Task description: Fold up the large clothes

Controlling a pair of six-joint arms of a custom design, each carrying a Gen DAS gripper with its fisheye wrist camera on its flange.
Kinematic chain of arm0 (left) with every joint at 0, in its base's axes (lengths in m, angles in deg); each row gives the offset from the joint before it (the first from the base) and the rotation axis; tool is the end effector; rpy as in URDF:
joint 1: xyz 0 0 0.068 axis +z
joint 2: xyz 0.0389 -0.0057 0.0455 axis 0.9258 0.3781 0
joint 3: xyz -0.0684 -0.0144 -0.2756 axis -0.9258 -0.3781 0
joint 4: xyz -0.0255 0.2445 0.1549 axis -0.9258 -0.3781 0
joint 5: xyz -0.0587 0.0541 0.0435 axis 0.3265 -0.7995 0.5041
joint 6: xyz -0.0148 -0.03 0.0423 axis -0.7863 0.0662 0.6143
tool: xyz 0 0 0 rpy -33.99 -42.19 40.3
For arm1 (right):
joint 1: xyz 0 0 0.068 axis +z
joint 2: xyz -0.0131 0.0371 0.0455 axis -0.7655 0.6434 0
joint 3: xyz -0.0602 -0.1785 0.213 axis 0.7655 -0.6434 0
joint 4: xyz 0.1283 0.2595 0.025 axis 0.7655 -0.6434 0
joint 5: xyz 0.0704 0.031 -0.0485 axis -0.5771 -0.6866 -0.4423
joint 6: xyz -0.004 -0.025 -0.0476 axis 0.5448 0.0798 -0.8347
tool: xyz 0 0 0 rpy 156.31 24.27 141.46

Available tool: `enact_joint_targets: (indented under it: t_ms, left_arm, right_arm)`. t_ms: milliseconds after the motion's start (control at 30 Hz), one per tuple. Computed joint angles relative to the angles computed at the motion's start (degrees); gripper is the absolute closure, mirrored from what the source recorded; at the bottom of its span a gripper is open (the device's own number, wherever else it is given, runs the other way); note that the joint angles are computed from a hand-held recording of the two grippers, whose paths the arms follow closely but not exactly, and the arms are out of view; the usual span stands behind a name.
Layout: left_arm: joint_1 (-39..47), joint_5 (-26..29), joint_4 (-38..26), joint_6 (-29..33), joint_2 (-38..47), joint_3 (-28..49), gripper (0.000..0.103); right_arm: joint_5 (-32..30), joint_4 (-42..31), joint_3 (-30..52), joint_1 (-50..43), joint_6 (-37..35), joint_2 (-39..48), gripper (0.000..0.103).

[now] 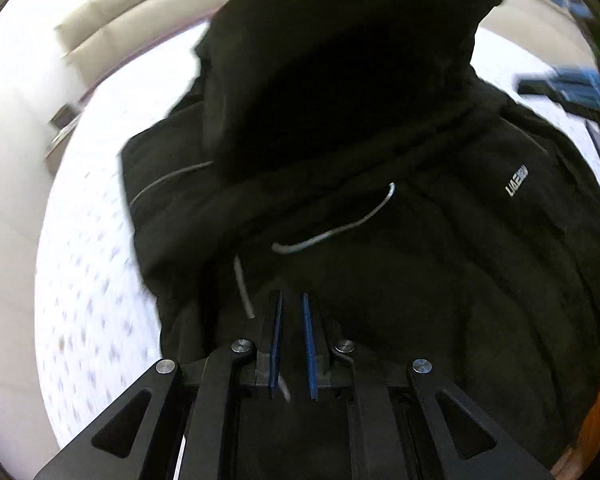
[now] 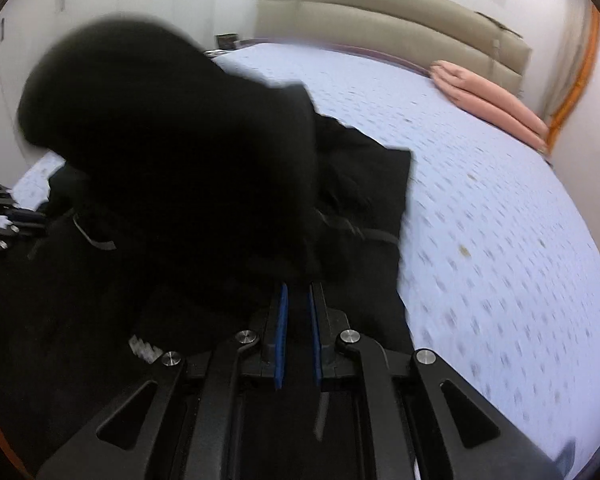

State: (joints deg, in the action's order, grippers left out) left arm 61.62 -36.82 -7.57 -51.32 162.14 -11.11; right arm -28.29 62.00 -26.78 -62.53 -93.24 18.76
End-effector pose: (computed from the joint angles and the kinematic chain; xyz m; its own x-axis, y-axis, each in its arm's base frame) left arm 0.2517 -0.0320 0.1584 -0.6567 0.5787 -0.4836 0.5901 0.7936 0.1484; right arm 0.2072 -0.0420 0.1080 -0.7283 -0.1003 -0.6778 -0.0525 0.9945 -0.0908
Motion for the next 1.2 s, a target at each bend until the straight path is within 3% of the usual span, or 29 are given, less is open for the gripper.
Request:
enact_joint_targets:
  t_ms: [133, 233, 300, 400, 533, 700, 867, 933, 1033, 1100, 1167, 1200]
  left_arm:
    - [4.75, 3.96, -6.98, -3.58, -12.66, -1.41, 0.092]
    - [2.9, 1.16, -13.14, -5.44, -15.34, 3.49, 0.087]
    - [1.31, -0.4, -14.51, -5.48, -16.28, 6.66, 0.079]
    - [-2.51, -1.51, -16.66, -11.4, -13.66, 14.68, 0.078]
    - [-3.91, -0.2, -16.88, -17.96, -5.08, 24.45, 0.078]
    - [-5.63, 3.04, -13.39, -23.99, 5.86, 34.39, 0.077]
    - [-6.7, 11.63, -10.94, -30.1, 20.23, 43.55, 0.077]
    - [-6.51, 16.16, -12.08, -27.23, 21.71, 41.53, 0.078]
    - [-7.37, 17.68, -12.26, -19.42, 17.57, 29.2, 0.077]
    - [-9.12, 13.96, -9.21, -19.18, 17.76, 21.62, 0.077]
    - [-10.7, 9.38, -2.88, -22.01, 22.23, 17.03, 0.077]
    - [-10.67, 9.6, 0.85, -23.35, 23.21, 15.14, 0.077]
  right_arm:
    - [-7.0, -12.28, -3.82, -5.25, 2.02, -15.77, 0.091]
    - [-14.92, -24.18, -2.04, -10.71, 0.0, -23.78, 0.089]
    - [-14.88, -25.37, -0.02, -7.6, 2.01, -25.3, 0.086]
    - [-16.4, -19.56, 2.4, -9.26, 2.28, -19.95, 0.08]
    - [-22.33, -20.29, 9.72, -12.39, 5.72, -14.0, 0.079]
    - [-19.25, -17.77, 23.39, -2.63, 14.07, -2.44, 0.067]
    - [-15.15, -19.25, 38.21, 8.1, 19.8, 16.48, 0.067]
    - [-16.41, -23.65, 40.01, 9.03, 17.08, 20.91, 0.067]
    - [-10.38, -21.1, 28.23, 11.77, 11.17, 18.39, 0.067]
    - [-8.37, -18.21, 23.81, 12.48, 12.15, 23.54, 0.067]
    - [-10.77, -12.38, 21.89, 10.67, 14.33, 31.64, 0.07]
    - [-12.14, -9.16, 20.5, 9.52, 14.93, 32.29, 0.073]
